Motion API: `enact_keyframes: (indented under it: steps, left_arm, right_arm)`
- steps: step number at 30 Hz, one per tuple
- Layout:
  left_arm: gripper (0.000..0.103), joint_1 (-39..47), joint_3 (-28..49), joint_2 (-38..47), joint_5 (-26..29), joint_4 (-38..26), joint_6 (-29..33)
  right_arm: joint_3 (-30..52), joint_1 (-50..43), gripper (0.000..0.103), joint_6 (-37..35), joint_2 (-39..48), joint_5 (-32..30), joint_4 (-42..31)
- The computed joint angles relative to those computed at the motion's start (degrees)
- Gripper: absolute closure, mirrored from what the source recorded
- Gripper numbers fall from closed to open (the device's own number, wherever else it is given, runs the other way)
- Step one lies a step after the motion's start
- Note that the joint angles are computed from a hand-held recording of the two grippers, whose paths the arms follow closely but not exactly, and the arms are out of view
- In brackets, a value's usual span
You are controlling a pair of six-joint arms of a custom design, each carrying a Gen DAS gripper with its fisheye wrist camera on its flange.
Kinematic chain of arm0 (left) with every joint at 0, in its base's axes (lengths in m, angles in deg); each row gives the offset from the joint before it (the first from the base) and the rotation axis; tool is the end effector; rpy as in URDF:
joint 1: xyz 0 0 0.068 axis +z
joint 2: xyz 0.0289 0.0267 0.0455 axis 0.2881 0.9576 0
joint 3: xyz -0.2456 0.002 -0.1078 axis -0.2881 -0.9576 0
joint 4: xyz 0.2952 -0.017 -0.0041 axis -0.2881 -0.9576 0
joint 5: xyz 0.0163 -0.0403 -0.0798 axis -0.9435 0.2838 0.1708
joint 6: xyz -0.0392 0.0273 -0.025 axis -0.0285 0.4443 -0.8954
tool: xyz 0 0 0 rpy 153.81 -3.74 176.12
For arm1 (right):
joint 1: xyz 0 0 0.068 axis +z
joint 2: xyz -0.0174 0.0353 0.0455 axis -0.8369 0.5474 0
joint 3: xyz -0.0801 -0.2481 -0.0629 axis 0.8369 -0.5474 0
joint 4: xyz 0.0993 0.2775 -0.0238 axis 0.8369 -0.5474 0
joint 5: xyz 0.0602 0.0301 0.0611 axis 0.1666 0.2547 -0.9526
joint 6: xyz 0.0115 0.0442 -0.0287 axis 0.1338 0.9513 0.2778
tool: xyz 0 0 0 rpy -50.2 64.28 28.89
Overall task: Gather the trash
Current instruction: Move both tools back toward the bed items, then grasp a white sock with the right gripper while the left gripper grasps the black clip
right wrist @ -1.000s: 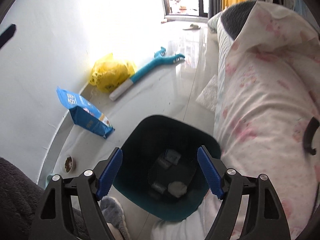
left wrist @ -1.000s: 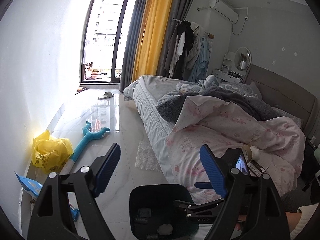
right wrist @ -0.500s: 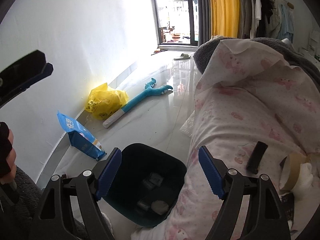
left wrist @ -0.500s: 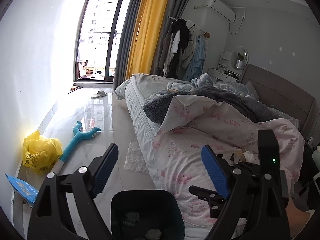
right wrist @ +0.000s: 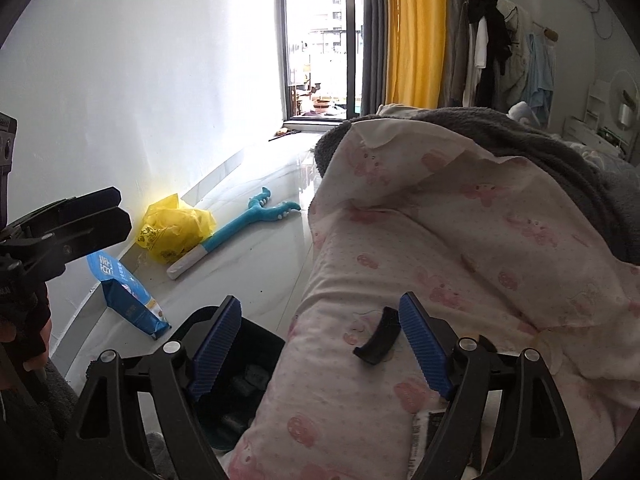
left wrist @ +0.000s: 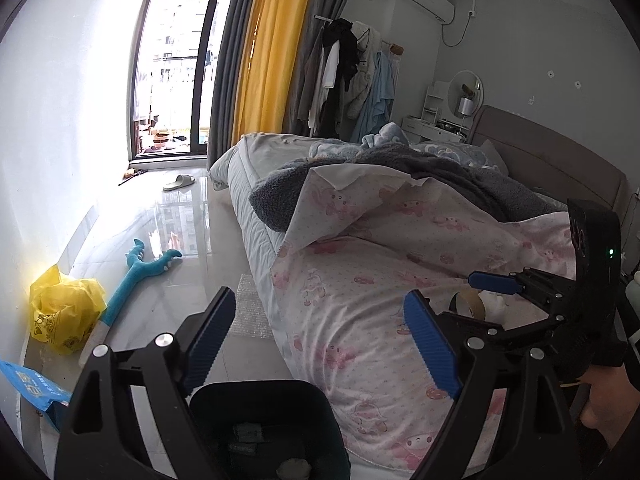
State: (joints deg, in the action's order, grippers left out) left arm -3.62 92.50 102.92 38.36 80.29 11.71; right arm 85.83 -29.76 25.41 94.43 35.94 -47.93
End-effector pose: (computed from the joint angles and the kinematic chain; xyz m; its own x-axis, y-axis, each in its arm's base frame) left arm 0.3193 -0.1276 0.2571 -0.4904 0.1380 -0.8605 0.5100 0.8461 -0.1550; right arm 0.3073 0.1488 0.2345 -0.6106 -0.0732 -0.7885 -0.1747 0.9836 0.0440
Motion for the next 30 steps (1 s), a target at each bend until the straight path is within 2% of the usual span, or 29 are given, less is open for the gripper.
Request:
enact_keyframes:
  steps: [15,30]
  left_arm:
    - [0.015,-6.58,3.98,8.87,-3.09,3.3,-3.88]
    - [0.013,-11.55,8.68,17.53,-4.54,5.02,-6.67]
  right_arm:
    - [-13.78,-15.76,0.021,1.0,-10.5,-11.87,5.8]
    - [-19.44,-29.88,0.021,3.93,-8.19,-25.56,11.14]
